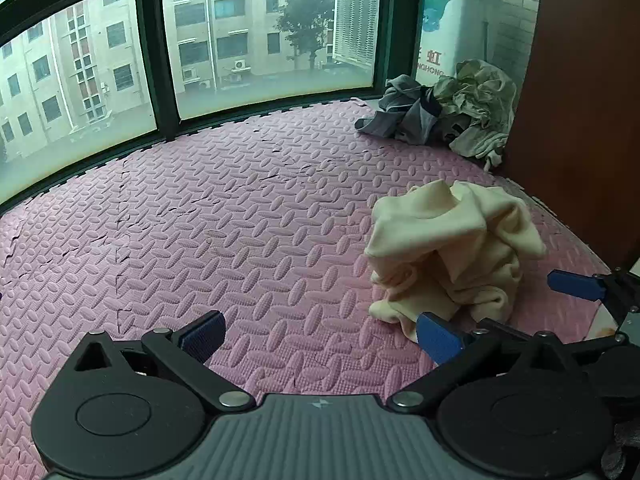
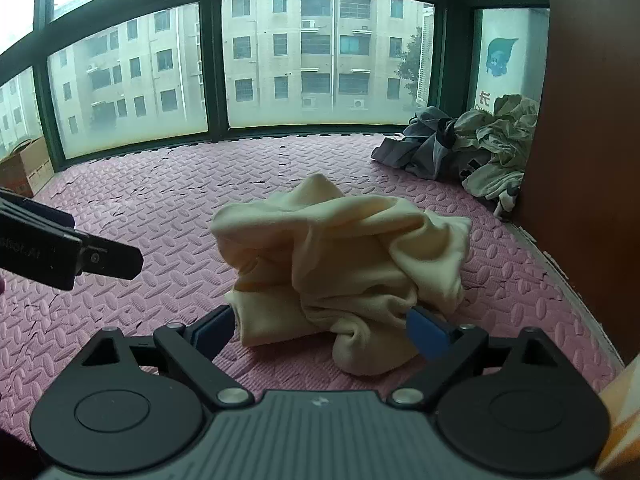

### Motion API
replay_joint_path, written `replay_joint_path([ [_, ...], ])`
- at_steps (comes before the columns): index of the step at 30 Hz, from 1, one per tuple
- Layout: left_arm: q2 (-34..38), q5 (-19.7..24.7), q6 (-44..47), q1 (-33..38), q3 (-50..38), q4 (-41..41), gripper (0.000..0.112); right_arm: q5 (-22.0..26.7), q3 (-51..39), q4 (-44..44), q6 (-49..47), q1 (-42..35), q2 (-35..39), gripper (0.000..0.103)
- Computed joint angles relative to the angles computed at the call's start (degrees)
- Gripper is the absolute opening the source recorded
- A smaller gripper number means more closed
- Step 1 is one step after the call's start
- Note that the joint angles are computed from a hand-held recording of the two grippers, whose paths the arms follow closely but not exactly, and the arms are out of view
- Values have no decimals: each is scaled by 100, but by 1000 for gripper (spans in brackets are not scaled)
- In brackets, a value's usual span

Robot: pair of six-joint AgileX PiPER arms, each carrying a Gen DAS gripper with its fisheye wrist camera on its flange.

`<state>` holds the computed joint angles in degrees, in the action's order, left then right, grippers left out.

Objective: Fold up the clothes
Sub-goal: 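Move both grippers toward the crumpled cream sweatshirt on the mat, then close the right gripper on the cream sweatshirt while the left gripper grasps it too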

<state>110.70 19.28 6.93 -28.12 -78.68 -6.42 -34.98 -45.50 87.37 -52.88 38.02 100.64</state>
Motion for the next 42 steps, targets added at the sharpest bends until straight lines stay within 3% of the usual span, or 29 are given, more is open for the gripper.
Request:
replay_joint_path([
  [9,493,401,-934,-116,-733,740,103,409,73,-1111,723,-562,66,89],
  [15,585,424,-1553,-206,-880,1308,103,775,88,-2091,1389,-978,145,83],
  [19,636,447,-1688,-200,-944,1392,100,1001,7,-2710,1829,-1210,231,68],
  [24,773,612,-900,-112,-1198,472,96,1213,-183,-2974,1949,-1365,259,49],
  [28,865,569,-378,-68,-1382,-77,95,1586,-282,-4009,2915,-1642,324,14],
  [30,886,578,-23,-25,-1438,-410,94,1555,-211,-4572,3507,-1673,318,6],
  [34,992,698,751,61,-1649,-1048,85,1331,18,-5022,3999,-1515,239,3],
  [37,1166,928,1626,169,-1881,-1911,84,1232,190,-4870,3869,-1277,126,3],
  [42,1468,1194,2218,221,-2126,-2444,84,1234,497,-4703,3797,-1001,-171,3],
])
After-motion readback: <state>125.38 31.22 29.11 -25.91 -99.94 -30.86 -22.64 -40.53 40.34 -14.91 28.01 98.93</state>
